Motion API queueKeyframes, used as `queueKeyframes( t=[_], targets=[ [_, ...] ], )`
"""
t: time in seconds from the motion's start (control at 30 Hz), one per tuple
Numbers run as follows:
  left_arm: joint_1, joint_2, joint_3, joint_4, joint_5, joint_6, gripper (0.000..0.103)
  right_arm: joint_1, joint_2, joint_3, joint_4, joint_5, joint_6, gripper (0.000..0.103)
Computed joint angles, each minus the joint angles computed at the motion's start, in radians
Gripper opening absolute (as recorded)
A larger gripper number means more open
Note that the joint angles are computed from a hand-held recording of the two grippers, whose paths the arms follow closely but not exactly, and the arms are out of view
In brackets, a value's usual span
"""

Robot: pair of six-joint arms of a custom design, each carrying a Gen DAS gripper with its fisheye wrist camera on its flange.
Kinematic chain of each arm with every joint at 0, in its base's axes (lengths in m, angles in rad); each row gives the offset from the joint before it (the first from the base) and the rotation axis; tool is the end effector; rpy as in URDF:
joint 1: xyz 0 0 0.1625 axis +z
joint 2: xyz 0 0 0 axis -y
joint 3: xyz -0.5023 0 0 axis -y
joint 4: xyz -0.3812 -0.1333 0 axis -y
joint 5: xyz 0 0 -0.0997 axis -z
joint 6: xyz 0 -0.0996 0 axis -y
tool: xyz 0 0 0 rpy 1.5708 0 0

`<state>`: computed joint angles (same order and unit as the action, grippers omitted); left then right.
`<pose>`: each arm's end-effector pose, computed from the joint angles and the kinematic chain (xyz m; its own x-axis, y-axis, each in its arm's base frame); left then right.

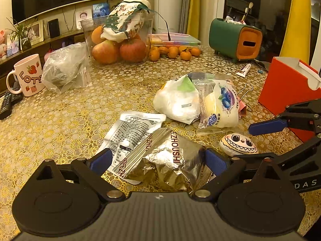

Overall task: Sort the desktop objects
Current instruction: 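Grasp the foil snack bag with the left tool while the right tool grasps the plush keychain, then carry the foil bag with the left tool while the right tool carries the keychain into the box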

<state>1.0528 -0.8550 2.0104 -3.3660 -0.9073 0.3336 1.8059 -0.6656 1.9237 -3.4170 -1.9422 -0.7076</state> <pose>-0.1331 -0.6266 0.1893 -0.6887 0.2950 -0.6623 0.6591 0.6354 -0.4023 0.2451 -0.6064 0.0881 -0.5983 -0.5421 0.5901 -0.7668 0.6010 -0.2253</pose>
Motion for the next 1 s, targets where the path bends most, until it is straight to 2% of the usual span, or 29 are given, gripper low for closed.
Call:
queueKeyframes(
  t=[0.03, 0.1, 0.17, 0.33, 0.47, 0.53, 0.73, 1.0],
  targets=[
    [0.0, 0.0, -0.001, 0.003, -0.006, 0.001, 0.092, -0.001, 0.0, -0.001, 0.002, 0.006, -0.005, 0.059],
    [-0.004, 0.005, 0.002, -0.012, -0.001, 0.011, 0.091, -0.001, 0.002, 0.0, -0.003, 0.006, -0.018, 0.057],
    [-0.009, 0.008, 0.005, -0.023, 0.004, 0.026, 0.09, -0.002, 0.0, 0.002, 0.0, 0.014, -0.024, 0.048],
    [-0.019, 0.004, 0.011, -0.03, -0.003, 0.045, 0.071, 0.004, 0.009, 0.008, -0.032, 0.0, -0.049, 0.043],
    [-0.031, 0.009, 0.014, -0.033, 0.007, 0.068, 0.062, 0.007, 0.011, 0.011, -0.048, -0.007, -0.054, 0.039],
    [-0.034, 0.009, 0.019, -0.039, 0.005, 0.075, 0.053, 0.007, 0.009, 0.015, -0.06, -0.015, -0.049, 0.037],
    [-0.037, 0.004, 0.019, -0.033, -0.003, 0.059, 0.045, 0.005, -0.011, 0.032, -0.067, -0.02, -0.023, 0.036],
    [-0.061, -0.004, 0.037, -0.038, 0.003, 0.03, 0.044, 0.015, -0.044, 0.068, -0.087, -0.021, 0.002, 0.036]
  ],
)
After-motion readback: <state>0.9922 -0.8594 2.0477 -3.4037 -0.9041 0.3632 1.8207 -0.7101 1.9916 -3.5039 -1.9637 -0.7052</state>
